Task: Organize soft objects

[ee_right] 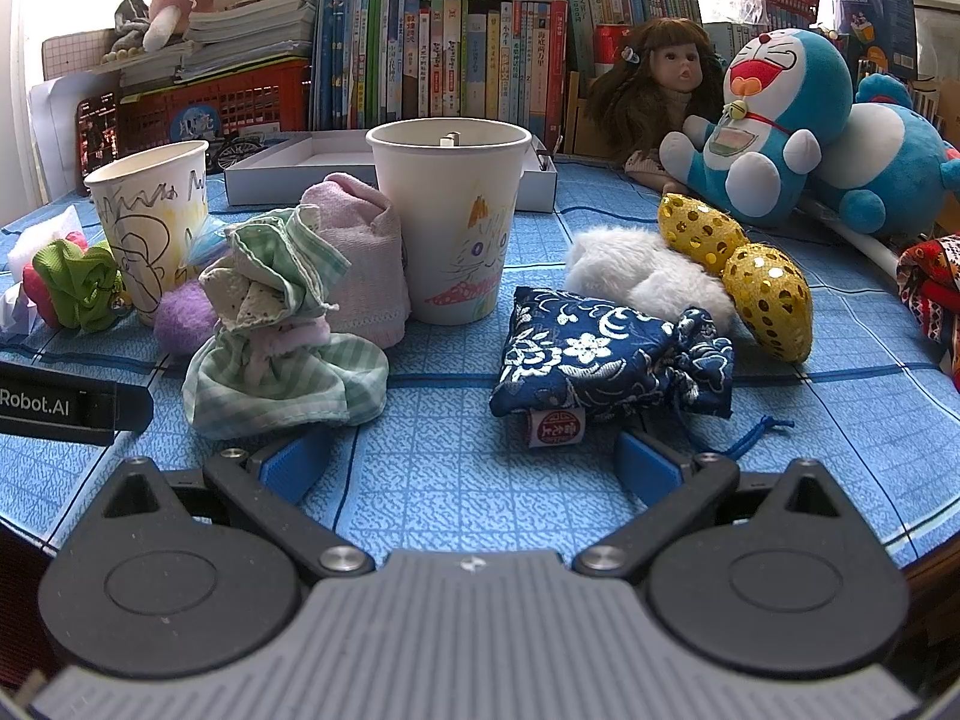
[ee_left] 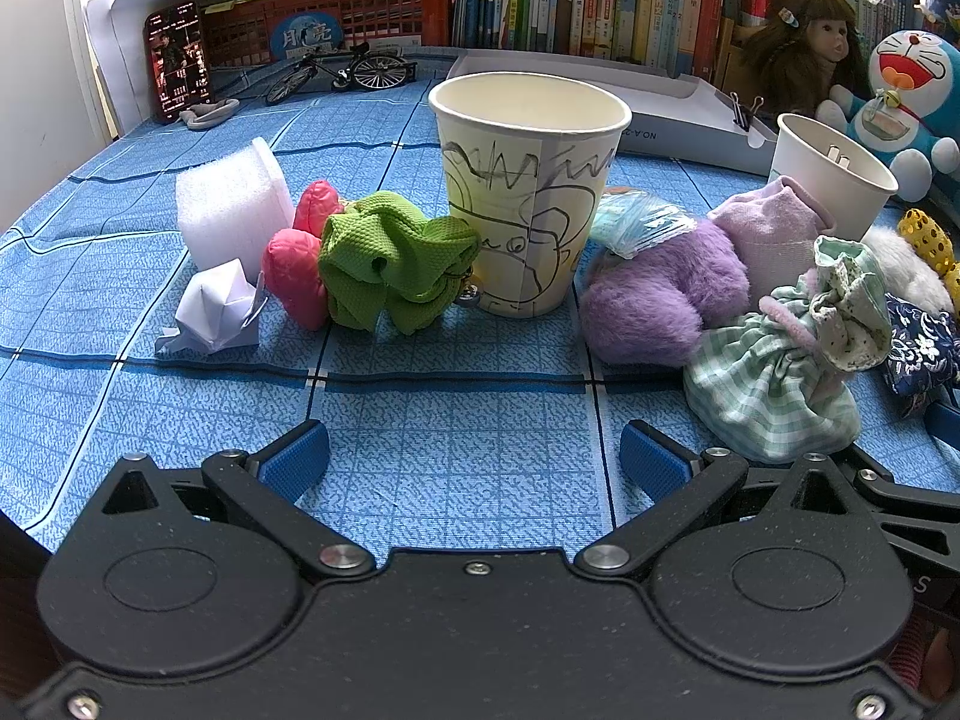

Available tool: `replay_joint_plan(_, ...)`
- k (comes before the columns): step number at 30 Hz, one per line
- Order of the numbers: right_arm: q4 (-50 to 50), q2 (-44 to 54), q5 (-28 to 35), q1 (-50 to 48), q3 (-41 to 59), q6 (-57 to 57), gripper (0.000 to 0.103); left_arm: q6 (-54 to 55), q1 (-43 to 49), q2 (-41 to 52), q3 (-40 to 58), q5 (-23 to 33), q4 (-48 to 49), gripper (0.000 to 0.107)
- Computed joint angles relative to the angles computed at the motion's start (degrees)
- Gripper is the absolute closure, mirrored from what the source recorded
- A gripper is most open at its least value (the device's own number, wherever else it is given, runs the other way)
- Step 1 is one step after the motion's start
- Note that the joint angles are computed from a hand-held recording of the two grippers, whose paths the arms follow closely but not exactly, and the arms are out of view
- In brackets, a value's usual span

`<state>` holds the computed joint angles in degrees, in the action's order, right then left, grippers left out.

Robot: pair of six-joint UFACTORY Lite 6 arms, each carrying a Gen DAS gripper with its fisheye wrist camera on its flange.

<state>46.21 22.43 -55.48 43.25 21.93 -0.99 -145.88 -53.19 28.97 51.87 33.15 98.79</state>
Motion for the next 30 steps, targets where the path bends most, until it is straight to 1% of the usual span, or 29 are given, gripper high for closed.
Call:
replay_joint_plan(24, 0.8, 0.1, -0.1, 0.6, 0.2, 0.0, 0.0, 1.1, 0.0, -1.1, -0.4, 0.1, -0.8, 0.004)
replay_joint_plan(30, 0.5, 0.3, -0.5, 0.5, 0.1, 0.6, 0.0, -1.0, 0.0, -1.5, -1.5, 0.8, 1.5, 0.004)
